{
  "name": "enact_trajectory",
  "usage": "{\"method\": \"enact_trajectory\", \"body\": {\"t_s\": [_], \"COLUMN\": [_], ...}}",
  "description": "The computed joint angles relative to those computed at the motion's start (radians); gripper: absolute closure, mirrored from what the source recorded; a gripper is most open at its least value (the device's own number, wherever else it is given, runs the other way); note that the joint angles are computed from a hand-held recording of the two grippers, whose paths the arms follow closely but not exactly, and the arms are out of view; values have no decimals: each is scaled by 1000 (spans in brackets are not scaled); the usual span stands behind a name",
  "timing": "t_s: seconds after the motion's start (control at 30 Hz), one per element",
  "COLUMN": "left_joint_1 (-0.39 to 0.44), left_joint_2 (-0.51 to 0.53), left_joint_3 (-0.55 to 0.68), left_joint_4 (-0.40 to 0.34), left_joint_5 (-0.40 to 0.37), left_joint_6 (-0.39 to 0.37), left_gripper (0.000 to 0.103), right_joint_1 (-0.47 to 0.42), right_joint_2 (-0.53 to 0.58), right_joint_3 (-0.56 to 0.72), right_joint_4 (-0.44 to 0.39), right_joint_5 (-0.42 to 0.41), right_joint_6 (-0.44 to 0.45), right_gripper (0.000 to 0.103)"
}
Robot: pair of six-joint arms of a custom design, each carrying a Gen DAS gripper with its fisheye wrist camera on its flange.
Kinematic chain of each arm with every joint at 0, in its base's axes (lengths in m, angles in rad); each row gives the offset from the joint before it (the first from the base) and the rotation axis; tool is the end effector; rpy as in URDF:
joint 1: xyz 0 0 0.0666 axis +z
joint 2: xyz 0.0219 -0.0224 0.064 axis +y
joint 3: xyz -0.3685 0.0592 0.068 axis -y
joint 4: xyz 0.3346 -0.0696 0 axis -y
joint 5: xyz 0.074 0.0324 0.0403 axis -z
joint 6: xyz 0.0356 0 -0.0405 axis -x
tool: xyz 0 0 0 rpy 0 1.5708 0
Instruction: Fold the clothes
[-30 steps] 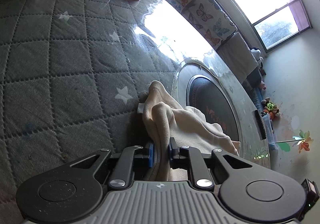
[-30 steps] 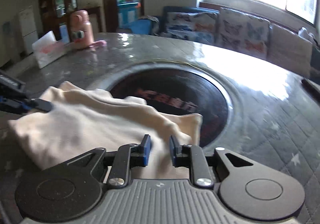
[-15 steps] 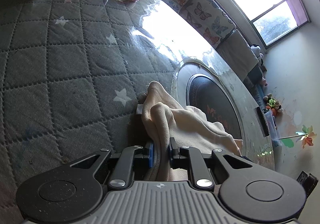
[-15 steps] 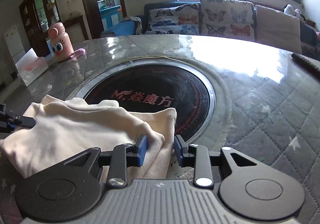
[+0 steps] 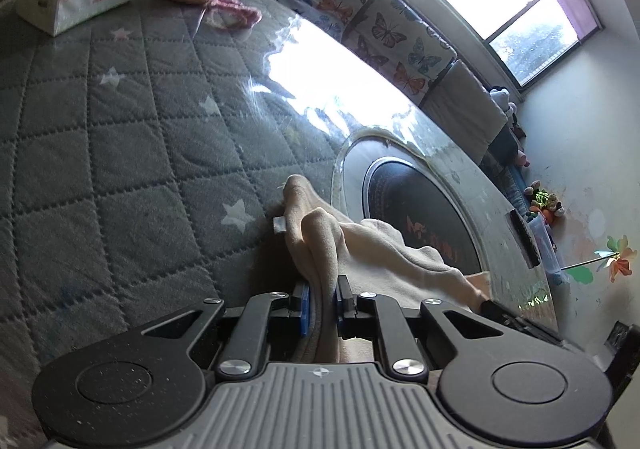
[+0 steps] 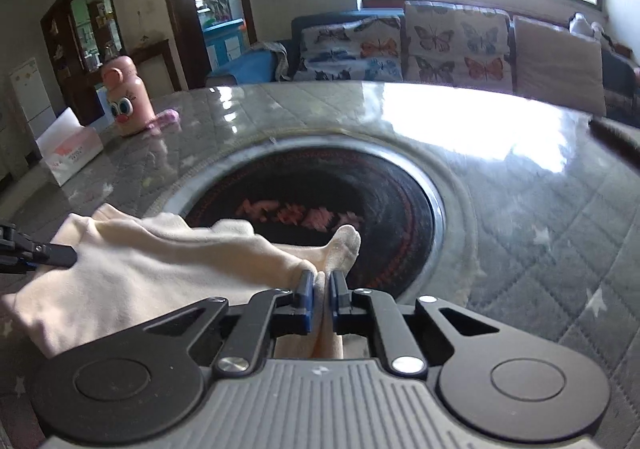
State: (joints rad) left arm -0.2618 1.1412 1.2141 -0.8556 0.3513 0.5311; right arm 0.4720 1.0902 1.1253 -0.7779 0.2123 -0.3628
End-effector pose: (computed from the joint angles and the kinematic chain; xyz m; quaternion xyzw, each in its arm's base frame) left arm 0.3251 -0.1002 0.4424 -0.0556 0.9099 -0.2948 0.2864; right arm 0.2942 0.1413 0.4268 -0.0071 0.9113 0.0735 0.4050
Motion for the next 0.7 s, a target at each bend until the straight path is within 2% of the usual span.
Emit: {"method": "enact_trajectory", "body": {"t_s": [0.23, 0.7], "left_joint_1": [59, 316], "left_joint_2": [-60, -115], "left_joint_3": [-6, 37], "left_joint_4": [5, 1], "left_joint_5": [2, 8], "left_joint_6": [-43, -135], "left_gripper": [90, 90], "right_joint_1": [45, 165], "right_joint_2": [48, 332], "right_joint_3": [104, 391], "right_joint_4": [3, 84], "right_joint_5": [5, -35], "right_joint_6": [42, 130], "right_gripper": [96, 96]}}
